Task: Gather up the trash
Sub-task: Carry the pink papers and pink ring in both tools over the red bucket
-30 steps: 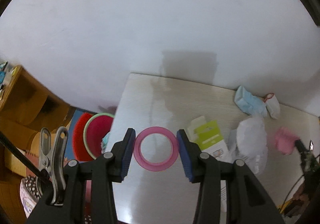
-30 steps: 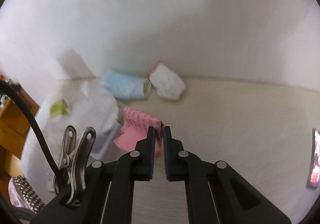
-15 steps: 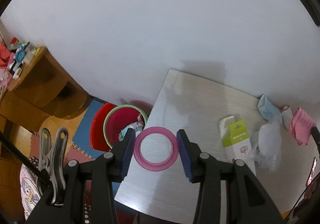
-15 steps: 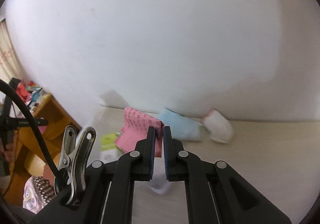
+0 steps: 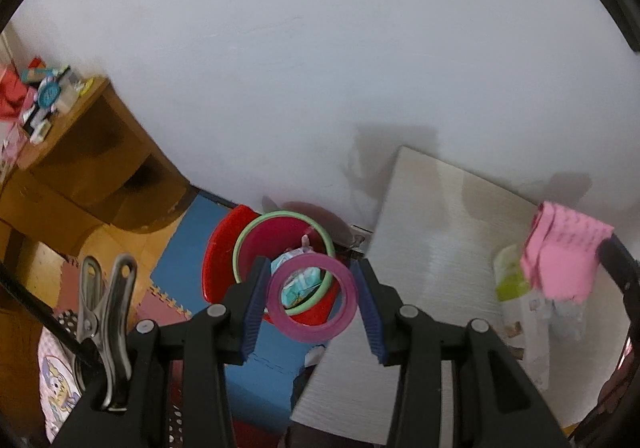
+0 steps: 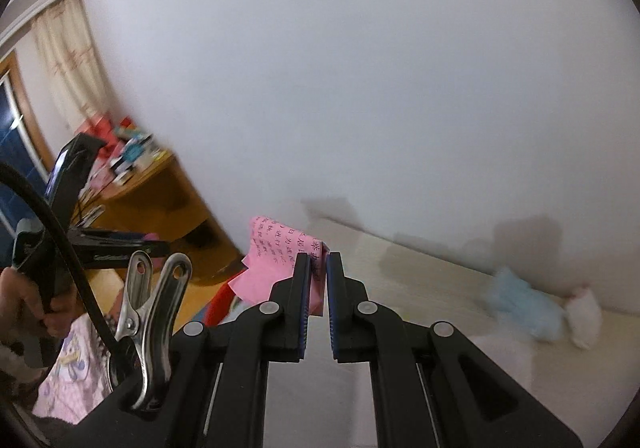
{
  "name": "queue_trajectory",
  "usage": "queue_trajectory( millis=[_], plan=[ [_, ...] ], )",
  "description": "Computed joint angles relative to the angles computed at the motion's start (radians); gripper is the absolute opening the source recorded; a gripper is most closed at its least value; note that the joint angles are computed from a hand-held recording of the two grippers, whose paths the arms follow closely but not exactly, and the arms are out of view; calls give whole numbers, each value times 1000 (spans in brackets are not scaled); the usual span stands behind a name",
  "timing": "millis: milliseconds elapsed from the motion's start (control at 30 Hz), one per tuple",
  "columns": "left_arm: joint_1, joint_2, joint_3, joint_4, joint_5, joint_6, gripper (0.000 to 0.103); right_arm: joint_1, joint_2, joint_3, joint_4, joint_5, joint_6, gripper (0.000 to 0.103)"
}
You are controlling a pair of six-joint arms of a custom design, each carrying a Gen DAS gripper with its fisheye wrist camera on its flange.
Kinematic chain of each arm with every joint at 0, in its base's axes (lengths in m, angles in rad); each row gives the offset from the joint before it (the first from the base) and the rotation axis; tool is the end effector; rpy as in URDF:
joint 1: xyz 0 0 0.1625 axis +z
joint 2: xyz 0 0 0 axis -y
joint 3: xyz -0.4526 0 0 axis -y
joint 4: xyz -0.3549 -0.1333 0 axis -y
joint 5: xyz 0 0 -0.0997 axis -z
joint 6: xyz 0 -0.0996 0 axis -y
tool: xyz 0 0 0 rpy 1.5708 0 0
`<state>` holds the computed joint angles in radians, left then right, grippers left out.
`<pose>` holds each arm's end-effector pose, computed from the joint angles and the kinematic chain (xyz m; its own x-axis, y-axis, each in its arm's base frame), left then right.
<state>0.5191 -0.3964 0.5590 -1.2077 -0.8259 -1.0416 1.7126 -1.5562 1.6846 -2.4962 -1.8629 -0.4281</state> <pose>-0.6099 -0.5798 0.1664 -0.6833 0.0370 -0.7292 0.3193 0.9133 -0.2528 0.1737 -0.4767 0.5743 -0.8480 -0.2248 0.4800 -0.4955 0.6579 -0.5672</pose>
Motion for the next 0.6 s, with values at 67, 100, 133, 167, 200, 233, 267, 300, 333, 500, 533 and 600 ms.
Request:
queue_trajectory(
  millis=[67, 100, 133, 167, 200, 233, 267, 300, 333, 500, 533, 600],
  plan=[
    [12, -30, 50, -30, -3, -2, 45, 31, 38, -12, 11, -12, 6, 9],
    [20, -54, 90, -54, -3, -1, 45, 46, 57, -17, 12, -19, 8, 9],
    [25, -69, 118, -74, -2, 1, 45, 58, 70, -20, 13, -24, 11, 9],
    [31, -82, 141, -87, 0, 3, 45, 71, 87, -25, 14, -29, 13, 9],
    [38, -95, 161, -96, 0, 5, 45, 84, 107, -32, 15, -37, 15, 9],
    [42, -101, 170, -103, -4, 7, 45, 95, 126, -42, 17, -44, 18, 9],
    [49, -115, 191, -123, -10, 12, 45, 95, 148, -52, 13, -46, 12, 9],
    [56, -135, 218, -151, -12, 17, 45, 105, 162, -57, 14, -61, 13, 9],
    [61, -151, 236, -166, -4, 18, 45, 112, 182, -67, 13, -79, 16, 9],
    [92, -205, 306, -241, 6, 44, 45, 136, 264, -148, 58, -105, 66, 9],
    [98, -213, 316, -250, 17, 58, 45, 142, 278, -162, 59, -111, 62, 9],
    [110, -232, 343, -280, 24, 81, 45, 154, 312, -194, 65, -117, 61, 9]
  ],
)
